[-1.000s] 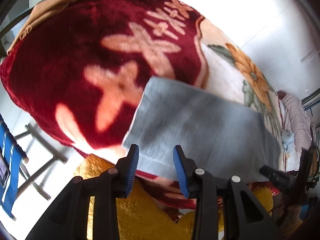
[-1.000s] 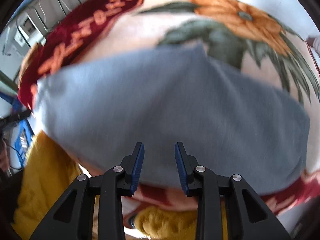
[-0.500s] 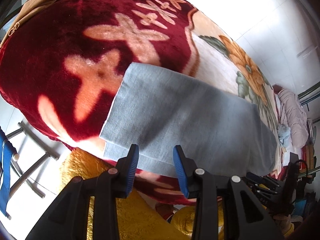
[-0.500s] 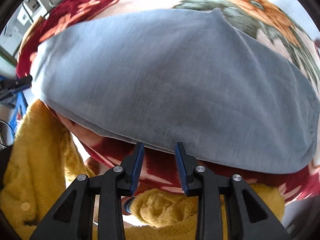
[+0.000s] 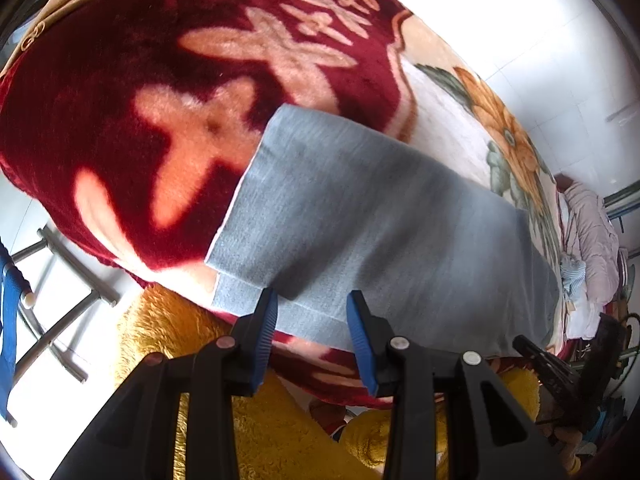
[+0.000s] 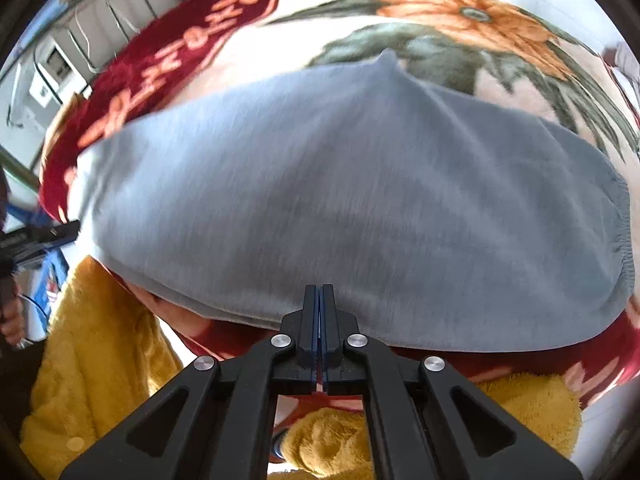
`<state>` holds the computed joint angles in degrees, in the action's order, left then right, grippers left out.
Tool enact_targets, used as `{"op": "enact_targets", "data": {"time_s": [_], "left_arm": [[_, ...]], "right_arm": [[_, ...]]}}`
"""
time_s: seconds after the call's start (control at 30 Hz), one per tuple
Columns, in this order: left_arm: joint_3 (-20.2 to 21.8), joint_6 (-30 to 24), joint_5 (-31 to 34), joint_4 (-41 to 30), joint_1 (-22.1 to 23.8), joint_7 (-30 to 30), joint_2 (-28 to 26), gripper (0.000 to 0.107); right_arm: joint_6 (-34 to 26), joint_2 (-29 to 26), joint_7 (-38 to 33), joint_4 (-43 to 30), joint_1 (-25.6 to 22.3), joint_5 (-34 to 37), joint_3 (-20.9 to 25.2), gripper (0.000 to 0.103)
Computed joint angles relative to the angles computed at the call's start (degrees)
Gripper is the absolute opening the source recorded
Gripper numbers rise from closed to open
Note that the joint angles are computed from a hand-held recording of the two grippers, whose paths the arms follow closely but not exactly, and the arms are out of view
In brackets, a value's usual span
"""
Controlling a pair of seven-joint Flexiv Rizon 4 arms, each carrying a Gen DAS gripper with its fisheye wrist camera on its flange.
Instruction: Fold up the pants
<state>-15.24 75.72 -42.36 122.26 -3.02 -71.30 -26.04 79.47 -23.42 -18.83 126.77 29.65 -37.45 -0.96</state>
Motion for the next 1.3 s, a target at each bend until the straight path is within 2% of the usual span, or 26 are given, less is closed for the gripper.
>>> {"op": "enact_targets", "data": {"time_s": [0.07,0.2,0.33,0.5,0.63,0.77,0.8,0.9,1.07,1.2,1.3], "left_arm": [[-0.6,-0.2,-1.0,0.1,0.5,0.3,-0.1,0.037],[-2.8,0.1,-4.9,0.5,1.9,2.3,-0.2,0.039],[-2.9,0.0,-7.6,0.2,1.5,3.5,-0.5,0.043],[-2.1,-0.3,-8.5,0.0,0.7,3.9,-0.6,0.043],[-1.6,-0.7,-8.8,-0.4,0.3,4.0,-0.9,0.043],[-1.8,-0.6,-10.0,-0.6,0.3,4.3,-1.1,0.043],[-1.8,-0.6,-10.3,-0.7,0.3,4.3,-1.2,0.043],[-1.2,-0.8,-9.8,-1.0,-0.2,3.8,-1.3,0.043],[-0.6,-0.3,-8.6,-1.1,-0.7,2.1,-1.2,0.043],[-1.3,0.4,-9.4,-0.7,-0.3,1.7,-1.1,0.043],[0.2,0.3,-7.1,-0.9,-1.3,-0.5,-1.1,0.043]], "right_arm": [[0.7,0.0,-0.5,0.3,-0.2,0.2,0.4,0.002],[0.0,-1.0,-6.5,-1.0,-2.7,5.5,5.1,0.003],[-7.0,-1.6,-9.5,-3.0,-1.2,7.1,6.2,0.024],[-10.5,-2.9,-13.7,-5.1,-0.7,8.0,7.2,0.025],[-16.0,-3.9,-13.3,-6.8,1.3,4.9,5.1,0.025],[-10.4,-3.6,-8.6,-5.0,0.6,3.3,3.5,0.021],[-9.3,-3.6,-8.6,-4.8,-0.2,4.0,3.9,0.012],[-5.5,-3.2,-7.4,-3.6,-0.8,5.1,3.8,0.005],[0.7,-1.2,-1.5,-0.4,2.5,0.1,-2.0,0.004],[5.5,0.2,1.6,1.4,3.4,-2.3,-4.8,0.004],[9.7,1.0,4.4,3.6,6.0,-3.8,-9.0,0.004]]}}
